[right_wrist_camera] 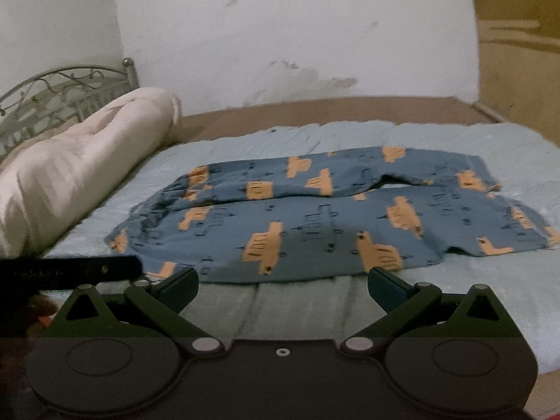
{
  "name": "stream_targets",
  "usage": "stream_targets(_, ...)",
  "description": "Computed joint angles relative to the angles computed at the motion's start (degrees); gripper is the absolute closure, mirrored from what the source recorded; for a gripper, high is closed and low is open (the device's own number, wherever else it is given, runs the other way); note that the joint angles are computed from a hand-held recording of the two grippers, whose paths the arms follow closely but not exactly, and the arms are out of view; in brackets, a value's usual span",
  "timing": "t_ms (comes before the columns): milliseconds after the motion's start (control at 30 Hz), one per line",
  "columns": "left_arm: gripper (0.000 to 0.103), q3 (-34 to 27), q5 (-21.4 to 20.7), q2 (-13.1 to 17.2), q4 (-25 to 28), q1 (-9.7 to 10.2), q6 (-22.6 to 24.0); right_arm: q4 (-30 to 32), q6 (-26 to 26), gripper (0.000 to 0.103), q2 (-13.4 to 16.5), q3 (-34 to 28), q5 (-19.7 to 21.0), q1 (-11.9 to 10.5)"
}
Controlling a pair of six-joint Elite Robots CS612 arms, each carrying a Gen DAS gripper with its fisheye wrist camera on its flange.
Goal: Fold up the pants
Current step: 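Grasp the pants waistband with both grippers, one at each side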
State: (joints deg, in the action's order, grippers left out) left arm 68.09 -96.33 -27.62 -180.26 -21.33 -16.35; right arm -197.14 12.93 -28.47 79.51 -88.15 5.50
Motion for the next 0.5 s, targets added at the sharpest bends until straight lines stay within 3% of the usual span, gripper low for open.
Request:
stream_targets(67,0.000,-2.5,-1.9,0.7,2.6,0.61,-1.9,2.5,-0.4,0.001,0.0,-1.3,0.9,-0.2)
stream_targets(267,0.000,-8.2,0.0,3.1,3.4,0.88,-1.7,11.8,-5.4,0.001,0.8,-6.7,-1.8,-0.1)
stream_targets(500,0.000,-16.7,4.6,6.9,8.1,0.82,-1.3,14.6,-6.7,0.001,3.2,-12.2,-2.2,-0.9)
